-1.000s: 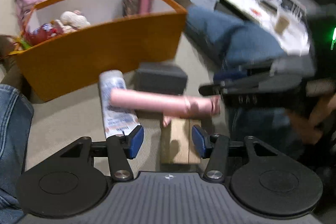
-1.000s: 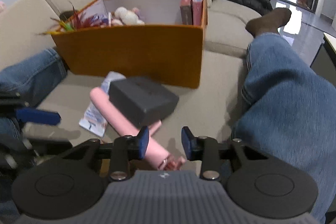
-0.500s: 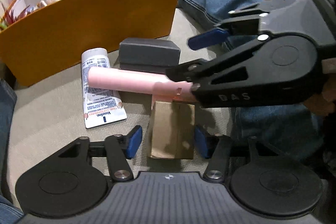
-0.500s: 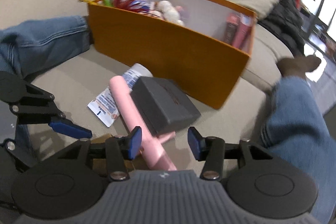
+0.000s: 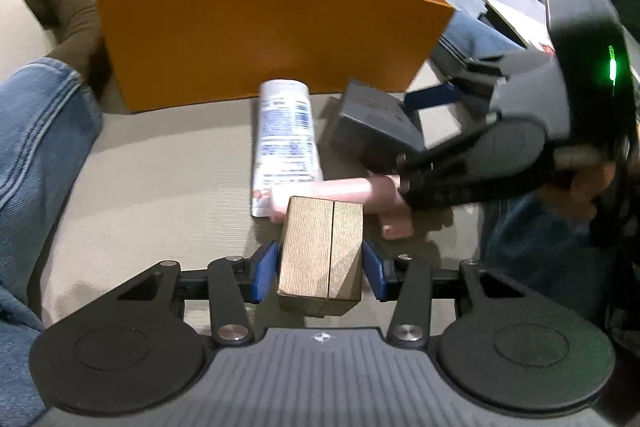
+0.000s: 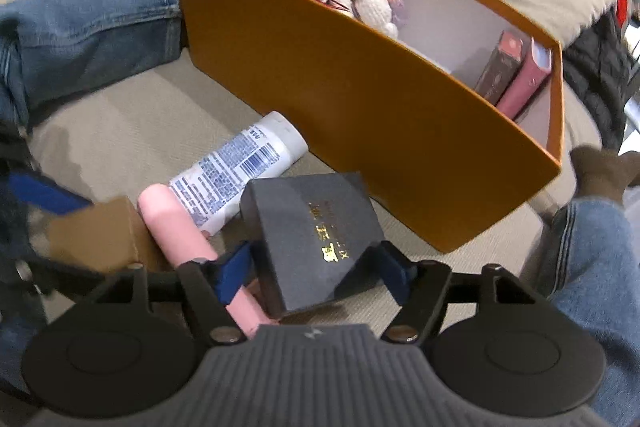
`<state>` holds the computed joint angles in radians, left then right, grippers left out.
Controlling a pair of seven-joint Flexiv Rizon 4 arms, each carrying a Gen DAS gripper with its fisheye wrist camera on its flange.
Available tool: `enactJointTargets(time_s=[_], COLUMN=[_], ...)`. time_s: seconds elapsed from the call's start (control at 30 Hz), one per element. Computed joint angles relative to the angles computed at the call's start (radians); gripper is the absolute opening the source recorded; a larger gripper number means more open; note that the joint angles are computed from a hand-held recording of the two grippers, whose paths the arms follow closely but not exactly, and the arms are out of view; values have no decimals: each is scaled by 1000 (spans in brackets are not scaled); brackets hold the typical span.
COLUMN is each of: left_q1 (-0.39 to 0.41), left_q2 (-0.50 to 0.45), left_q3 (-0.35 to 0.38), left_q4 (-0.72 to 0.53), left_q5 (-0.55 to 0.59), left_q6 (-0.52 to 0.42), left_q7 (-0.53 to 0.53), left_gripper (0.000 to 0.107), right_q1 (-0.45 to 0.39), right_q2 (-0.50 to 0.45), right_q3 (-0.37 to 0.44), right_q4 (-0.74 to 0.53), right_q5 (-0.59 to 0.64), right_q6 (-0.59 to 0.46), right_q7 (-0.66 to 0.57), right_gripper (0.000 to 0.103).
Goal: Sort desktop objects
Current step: 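Grasp the brown kraft box with the left gripper while the right grasps the dark grey box, then lift both held boxes and carry them over the orange box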
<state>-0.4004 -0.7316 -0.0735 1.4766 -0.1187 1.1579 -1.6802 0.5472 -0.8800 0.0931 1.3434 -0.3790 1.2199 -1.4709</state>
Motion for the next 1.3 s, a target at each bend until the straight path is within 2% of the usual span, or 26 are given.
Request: enactJointTargets(time_s=[0.13,0.23,0.27,0.3,0.47,0.5,0.6,0.7,0.8,0.83,0.9,1.1,1.13,1.2,1.3], left_q1=[-6,-11,-14,-13,-7,-1,9,3,-2,-3,-3,-11,-11,-10,-8], left_q2=[11,30,37,42,54,57,61,51,43,42,44,45,46,45,45], left_q3=[16,30,37,41,50,45,38,52,61,62,63,77,76,76,72], left_q4=[14,32,37,42,55,61,64,45,25,22,21,10,9,5,1], left_q5=[9,20,25,28,32,30,21,24,31,34,39,62,64,68,72], left_q6=[21,37,41,44,74,82,92,89,80,78,78,61,60,57,58], left_q7=[-23,-44,-55,-62,-103,-104,-112,-133,-149,-153,-159,-183,-185,-188,-187], left_gripper=[53,53,53,53,53,53,53,53,53,53,53,53,53,53,53], right_q1=[98,103,99,93,13,-20,-102,-126,-150,-140,-124,-137,-137,-139,-98], right_q2=[1,4,10,17,46,52,66,68,55,56,58,71,74,80,86], right_q3=[-146,-152,-147,-141,-34,8,109,109,134,117,91,104,105,112,67], right_q4=[58,58,62,65,45,33,7,-10,-33,-31,-23,-15,-15,-6,13], right_q5=[-118,-147,-149,-150,-61,-16,126,198,253,253,236,246,251,254,201], right_q6=[80,81,89,97,62,50,18,-13,-32,-30,-19,-34,-40,-32,-37], right_q7=[67,93,101,105,114,116,142,194,208,224,229,216,223,215,211], right_gripper=[73,66,60,53,40,33,28,26,27,28,36,38,40,51,52])
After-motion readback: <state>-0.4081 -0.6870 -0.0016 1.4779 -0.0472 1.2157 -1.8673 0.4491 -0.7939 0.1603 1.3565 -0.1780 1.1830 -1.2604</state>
